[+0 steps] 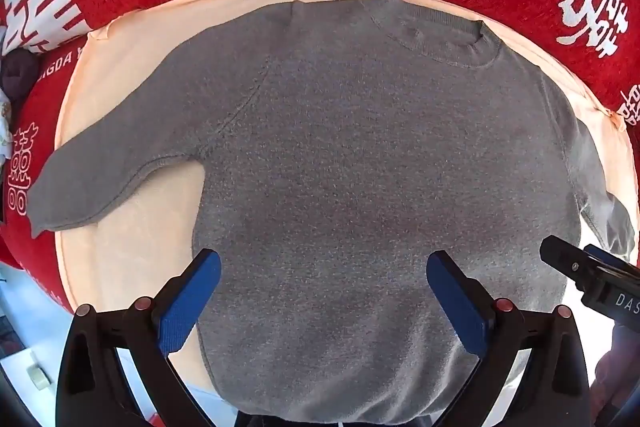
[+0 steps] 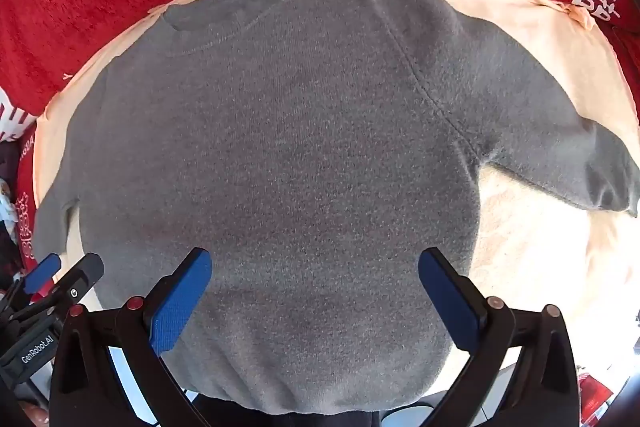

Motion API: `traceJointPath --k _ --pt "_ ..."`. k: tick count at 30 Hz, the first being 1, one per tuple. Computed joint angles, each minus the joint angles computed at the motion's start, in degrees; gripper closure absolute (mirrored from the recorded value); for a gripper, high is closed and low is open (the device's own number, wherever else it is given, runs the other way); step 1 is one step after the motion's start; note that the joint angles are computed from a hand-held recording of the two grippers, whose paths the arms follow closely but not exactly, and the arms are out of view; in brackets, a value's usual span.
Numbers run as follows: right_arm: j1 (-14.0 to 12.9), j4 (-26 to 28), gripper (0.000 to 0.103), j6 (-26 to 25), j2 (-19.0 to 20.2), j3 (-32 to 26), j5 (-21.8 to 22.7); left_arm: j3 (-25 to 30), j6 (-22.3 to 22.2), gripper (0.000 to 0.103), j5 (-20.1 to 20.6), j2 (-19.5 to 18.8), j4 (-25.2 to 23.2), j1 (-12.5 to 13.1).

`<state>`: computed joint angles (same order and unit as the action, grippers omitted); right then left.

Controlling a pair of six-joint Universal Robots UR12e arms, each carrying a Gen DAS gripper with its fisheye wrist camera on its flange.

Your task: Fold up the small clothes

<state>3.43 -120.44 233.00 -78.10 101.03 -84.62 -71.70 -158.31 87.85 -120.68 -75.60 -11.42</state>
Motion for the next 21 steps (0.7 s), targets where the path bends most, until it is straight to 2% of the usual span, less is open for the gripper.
traceJointPath --k 5,21 --pt "0.6 0.8 0.000 -0.3 0.3 -0.8 -1.9 0.3 0.1 0.000 0.7 -0.2 -0.1 -0.1" --pt "0.1 2.1 0.000 -0.8 0.3 -1.0 -2.7 0.2 -0.3 0.000 0.8 -0.5 0.7 -0.3"
